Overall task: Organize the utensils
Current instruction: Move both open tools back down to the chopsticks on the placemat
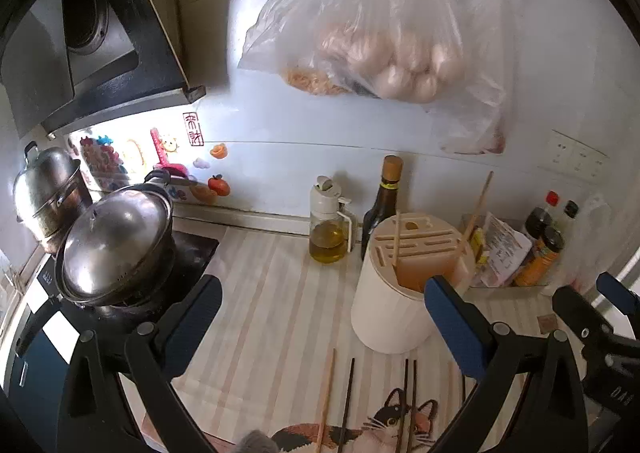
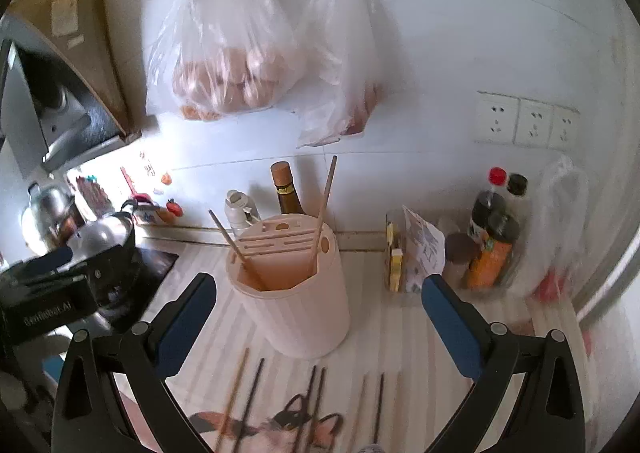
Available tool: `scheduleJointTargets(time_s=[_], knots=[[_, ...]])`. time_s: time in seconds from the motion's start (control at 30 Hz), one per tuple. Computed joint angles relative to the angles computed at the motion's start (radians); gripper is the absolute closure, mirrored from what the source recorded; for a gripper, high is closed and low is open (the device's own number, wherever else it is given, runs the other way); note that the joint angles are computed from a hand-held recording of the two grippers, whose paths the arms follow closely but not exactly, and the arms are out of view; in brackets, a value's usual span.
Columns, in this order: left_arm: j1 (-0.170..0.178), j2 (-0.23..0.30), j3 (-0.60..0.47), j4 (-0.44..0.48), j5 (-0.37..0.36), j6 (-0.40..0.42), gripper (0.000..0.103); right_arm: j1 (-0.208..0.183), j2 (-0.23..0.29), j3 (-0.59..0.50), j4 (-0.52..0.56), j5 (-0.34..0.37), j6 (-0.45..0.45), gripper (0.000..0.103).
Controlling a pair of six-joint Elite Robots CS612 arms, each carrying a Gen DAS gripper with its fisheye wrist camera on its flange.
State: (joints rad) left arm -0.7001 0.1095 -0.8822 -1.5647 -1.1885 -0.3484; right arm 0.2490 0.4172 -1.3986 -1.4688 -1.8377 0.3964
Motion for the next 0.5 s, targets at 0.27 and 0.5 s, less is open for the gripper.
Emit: scheduleJointTargets(time_s=[0.27, 0.5], knots=[[-0.007, 0.045, -0.070, 0.125, 0.038, 0.002, 0.000, -0.004, 0.013, -0.067, 0.260, -0.003, 0.190, 0.000], [0.003, 0.081, -0.058, 0.316, -0.024, -0.060, 0.000, -0.057, 0.092, -0.157, 0.513, 0.123, 0.309, 0.018]])
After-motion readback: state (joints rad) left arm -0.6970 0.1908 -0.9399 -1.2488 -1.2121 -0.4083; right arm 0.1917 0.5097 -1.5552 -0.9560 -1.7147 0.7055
